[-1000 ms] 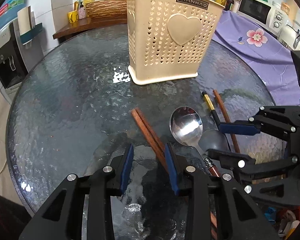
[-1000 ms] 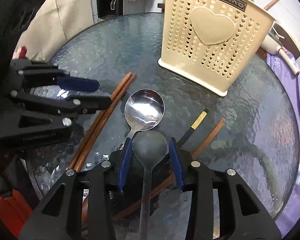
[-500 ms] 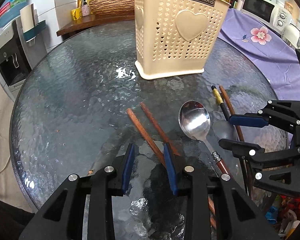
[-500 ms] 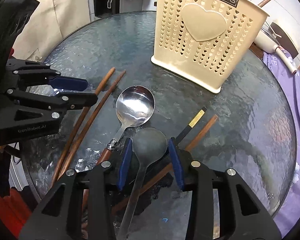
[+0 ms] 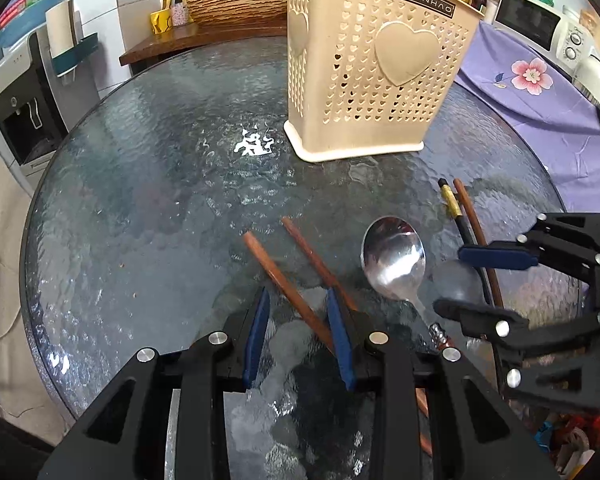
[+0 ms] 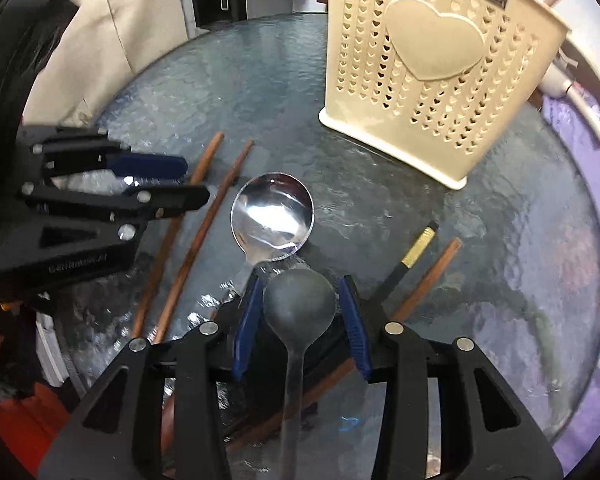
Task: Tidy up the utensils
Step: 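Close the left gripper on a wooden chopstick while the right gripper closes on the grey ladle, then lift the chopstick with the left gripper while the right gripper lifts the grey ladle toward the caddy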
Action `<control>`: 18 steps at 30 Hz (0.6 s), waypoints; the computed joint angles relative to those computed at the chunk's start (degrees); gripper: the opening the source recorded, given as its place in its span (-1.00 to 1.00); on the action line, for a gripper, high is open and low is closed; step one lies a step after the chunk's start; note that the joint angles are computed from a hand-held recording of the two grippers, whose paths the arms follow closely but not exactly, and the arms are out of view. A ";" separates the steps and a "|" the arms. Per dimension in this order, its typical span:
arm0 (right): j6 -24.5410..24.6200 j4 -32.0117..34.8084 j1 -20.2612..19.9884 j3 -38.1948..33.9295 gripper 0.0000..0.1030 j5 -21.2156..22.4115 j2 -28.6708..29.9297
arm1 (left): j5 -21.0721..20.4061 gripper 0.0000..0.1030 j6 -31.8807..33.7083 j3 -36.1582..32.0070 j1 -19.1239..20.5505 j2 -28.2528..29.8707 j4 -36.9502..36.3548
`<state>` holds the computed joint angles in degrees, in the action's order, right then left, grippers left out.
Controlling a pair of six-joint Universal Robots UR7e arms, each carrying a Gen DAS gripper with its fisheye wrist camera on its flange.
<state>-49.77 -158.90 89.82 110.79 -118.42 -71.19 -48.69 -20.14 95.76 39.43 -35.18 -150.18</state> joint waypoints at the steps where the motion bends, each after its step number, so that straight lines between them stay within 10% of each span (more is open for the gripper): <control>1: 0.12 0.62 -0.04 0.08 -0.21 0.14 -0.25 | 0.05 -0.42 0.19 -0.17 0.01 0.16 -0.06; 18: 2.25 2.65 -1.23 0.57 -0.28 2.63 -1.73 | -4.98 -0.83 1.78 -4.77 1.62 2.51 0.03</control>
<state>-47.52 -156.25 88.59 111.36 -115.80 -72.92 -53.66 -18.37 90.98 41.06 -32.67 -150.15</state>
